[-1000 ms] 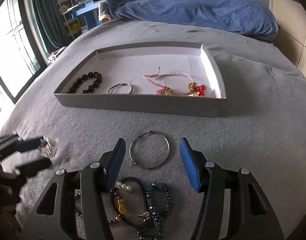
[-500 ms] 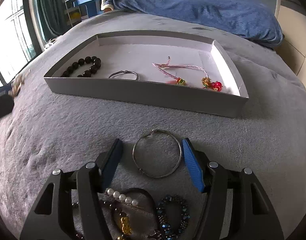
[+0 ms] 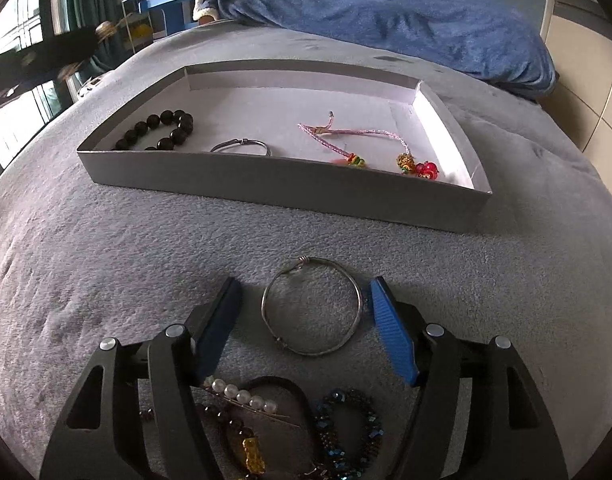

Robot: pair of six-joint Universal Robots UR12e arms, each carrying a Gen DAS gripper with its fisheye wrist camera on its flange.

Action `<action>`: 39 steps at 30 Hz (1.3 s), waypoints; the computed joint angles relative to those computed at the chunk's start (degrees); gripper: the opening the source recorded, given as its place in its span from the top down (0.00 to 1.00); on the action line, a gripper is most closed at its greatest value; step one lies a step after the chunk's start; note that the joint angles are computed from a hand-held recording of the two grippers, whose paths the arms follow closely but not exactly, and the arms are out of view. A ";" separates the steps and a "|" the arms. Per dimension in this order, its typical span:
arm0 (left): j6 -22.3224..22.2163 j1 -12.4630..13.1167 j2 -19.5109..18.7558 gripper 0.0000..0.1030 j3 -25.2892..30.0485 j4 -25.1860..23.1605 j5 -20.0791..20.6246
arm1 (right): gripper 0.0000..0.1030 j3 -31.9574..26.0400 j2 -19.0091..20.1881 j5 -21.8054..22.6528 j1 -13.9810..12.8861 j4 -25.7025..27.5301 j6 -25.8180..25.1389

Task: Organize jewelry
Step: 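Grasp a silver hoop with the right gripper while the left carries the pearl clip to the tray, then lower the pearl clip and silver hoop into the tray and open both grippers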

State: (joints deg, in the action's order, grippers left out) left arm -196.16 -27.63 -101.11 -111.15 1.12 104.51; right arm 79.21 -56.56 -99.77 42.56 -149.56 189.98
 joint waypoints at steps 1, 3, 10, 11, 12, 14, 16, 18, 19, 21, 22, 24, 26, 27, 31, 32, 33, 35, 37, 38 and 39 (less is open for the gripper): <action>0.34 -0.04 -0.20 0.59 0.26 0.38 0.45 | 0.35 -0.03 0.02 0.13 -0.05 0.08 0.11; 1.53 -0.51 -0.46 0.59 0.83 0.79 1.39 | 0.35 0.04 -0.01 0.66 -0.22 0.04 0.48; 7.22 -1.86 -0.98 0.59 2.54 0.79 0.96 | 0.35 -0.07 -0.03 1.91 -0.60 0.44 1.90; 7.59 -1.90 -1.00 0.59 2.72 0.67 0.82 | 0.35 -0.09 -0.04 2.20 -0.68 0.54 2.12; 7.70 -1.86 -0.99 0.59 2.73 0.72 0.56 | 0.35 -0.14 -0.06 2.69 -0.83 0.68 2.49; 7.27 -1.65 -0.94 0.59 2.65 0.32 -0.12 | 0.35 -0.11 -0.08 2.67 -0.78 0.65 2.86; 7.15 -1.57 -0.91 0.59 2.50 -0.05 -0.37 | 0.36 0.00 -0.17 2.13 -0.58 0.41 3.35; 9.24 -1.94 -1.09 0.59 2.54 -0.34 0.78 | 0.45 0.32 -0.40 1.89 -0.48 -0.29 3.80; 10.03 -2.08 -1.16 0.59 2.59 -0.72 1.32 | 0.54 0.48 -0.50 1.91 -0.47 -0.66 3.75; 9.67 -1.97 -1.17 0.59 2.64 -2.04 1.59 | 0.54 0.71 -0.65 1.75 -0.43 -1.38 3.75; 9.96 -2.04 -1.23 0.59 2.72 -2.69 1.80 | 0.54 0.79 -0.71 1.85 -0.43 -1.56 3.60; 10.00 -2.07 -1.35 0.59 2.83 -3.73 1.61 | 0.54 0.90 -0.73 2.13 -0.48 -1.86 3.54; 11.02 -2.25 -1.48 0.59 2.88 -4.80 2.12 | 0.54 1.32 -1.00 2.39 -0.53 -3.32 3.18; 10.82 -2.11 -1.47 0.59 2.86 -5.21 1.64 | 0.54 1.69 -1.24 2.36 -0.54 -4.53 2.97; 9.30 -1.65 -1.39 0.59 2.67 -6.84 0.54 | 0.54 3.49 -2.82 2.49 -0.86 -7.46 2.64; 9.34 -1.60 -1.43 0.59 2.69 -7.15 0.36 | 0.54 3.60 -3.09 2.13 -0.86 -7.25 2.18; 9.15 -1.46 -1.37 0.59 2.63 -7.37 -0.05 | 0.54 3.83 -3.52 1.82 -0.87 -6.94 1.81; 8.12 -1.12 -1.18 0.59 2.47 -7.74 -0.74 | 0.54 4.91 -4.43 1.86 -0.97 -8.73 1.67; 5.74 -0.39 -0.80 0.59 2.16 -8.01 -2.28 | 0.54 5.58 -5.04 2.15 -1.15 -10.64 2.15; 4.59 -0.13 -0.69 0.59 2.16 -8.34 -2.88 | 0.54 5.66 -5.19 2.30 -1.26 -11.31 2.33; 3.26 0.28 -0.51 0.59 2.13 -8.93 -3.80 | 0.54 5.59 -5.35 2.67 -1.44 -11.77 2.51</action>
State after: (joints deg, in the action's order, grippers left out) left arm -192.90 -27.35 -101.61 -109.02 -7.81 100.71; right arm 84.80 -61.90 -97.10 41.12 -161.33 192.50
